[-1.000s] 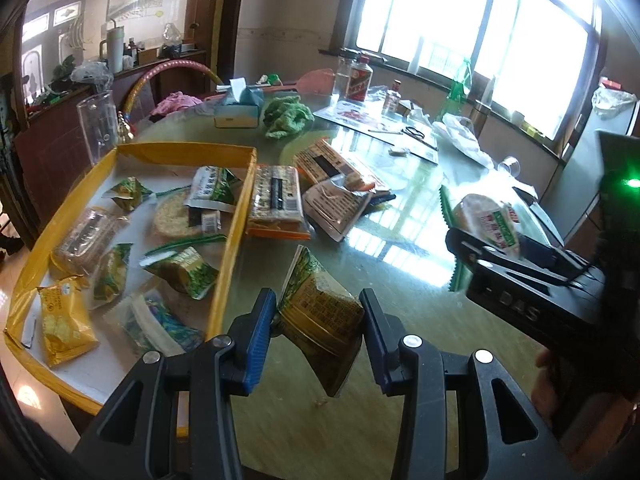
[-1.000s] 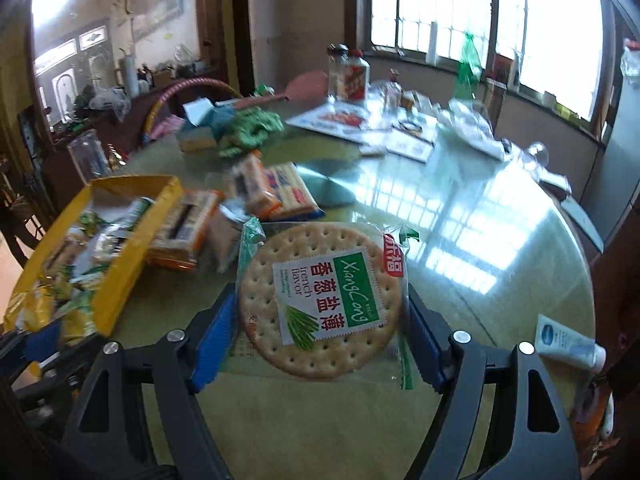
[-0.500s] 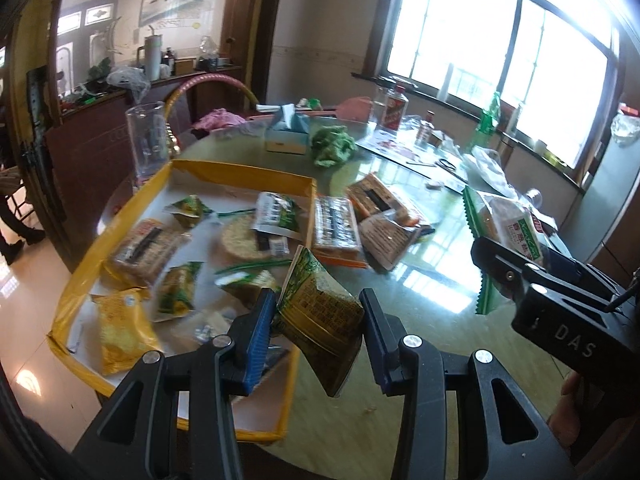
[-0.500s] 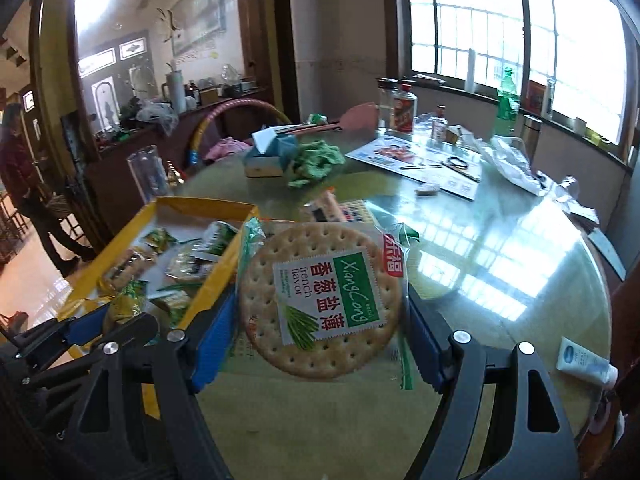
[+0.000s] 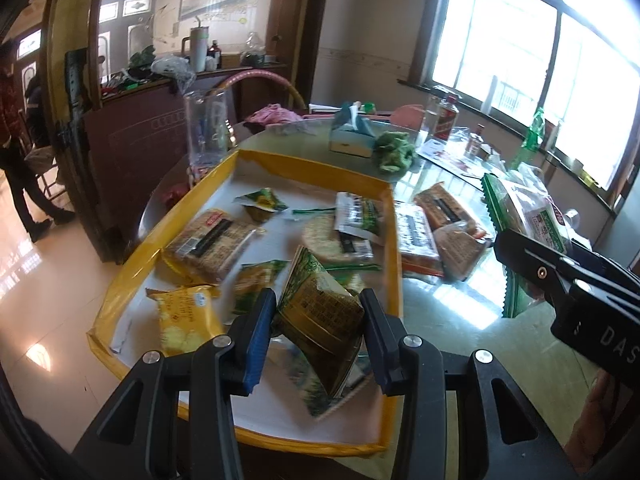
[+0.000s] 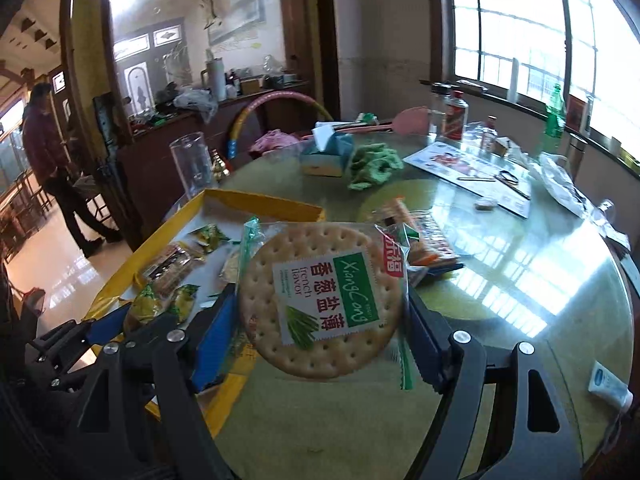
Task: Organize snacks
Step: 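Carry both held snacks over the yellow tray and open both grippers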
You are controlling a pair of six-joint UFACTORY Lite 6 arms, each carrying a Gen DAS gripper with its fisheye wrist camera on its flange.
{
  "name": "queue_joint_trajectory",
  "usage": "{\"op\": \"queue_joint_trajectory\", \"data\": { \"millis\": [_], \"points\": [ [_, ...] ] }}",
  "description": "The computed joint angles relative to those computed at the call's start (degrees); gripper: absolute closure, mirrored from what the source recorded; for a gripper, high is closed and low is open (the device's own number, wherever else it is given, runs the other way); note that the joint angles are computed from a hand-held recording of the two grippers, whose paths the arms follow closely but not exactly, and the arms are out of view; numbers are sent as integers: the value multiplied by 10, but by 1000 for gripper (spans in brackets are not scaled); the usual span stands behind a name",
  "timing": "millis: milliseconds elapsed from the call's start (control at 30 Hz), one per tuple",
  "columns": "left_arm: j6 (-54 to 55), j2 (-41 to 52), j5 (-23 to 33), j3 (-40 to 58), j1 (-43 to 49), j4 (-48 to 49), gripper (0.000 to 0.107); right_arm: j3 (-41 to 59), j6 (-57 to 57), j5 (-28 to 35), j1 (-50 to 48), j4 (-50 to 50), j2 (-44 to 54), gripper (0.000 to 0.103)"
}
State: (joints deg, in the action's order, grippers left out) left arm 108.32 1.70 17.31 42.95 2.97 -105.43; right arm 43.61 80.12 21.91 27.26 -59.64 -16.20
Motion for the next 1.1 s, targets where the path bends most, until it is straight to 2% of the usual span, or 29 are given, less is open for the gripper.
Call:
{"op": "queue_joint_trajectory", "data": {
  "millis": [333, 400, 500, 600, 667, 833, 933, 1100],
  "points": [
    [36, 51, 17, 29, 42, -22, 65, 64, 18, -4, 26, -14, 91, 25],
    [13, 65, 33, 40, 58, 4, 65, 77, 20, -3, 30, -17, 107, 25],
    [-81, 98, 84, 80, 104, 97, 65, 95, -6, -29, 21, 6, 132, 25],
    [-159, 136, 128, 141, 142, 173, 65, 124, -65, -58, 2, 56, 165, 25],
    [-204, 167, 157, 188, 161, 214, 65, 153, -139, -79, -10, 125, 195, 25],
    [-212, 209, 143, 251, 153, 229, 65, 246, -299, -88, -23, 261, 288, 25],
    [-223, 254, 148, 296, 142, 253, 65, 309, -454, -89, -35, 406, 350, 25],
    [-325, 337, 144, 397, 121, 379, 64, 406, -567, -72, -56, 511, 436, 25]
  ]
}}
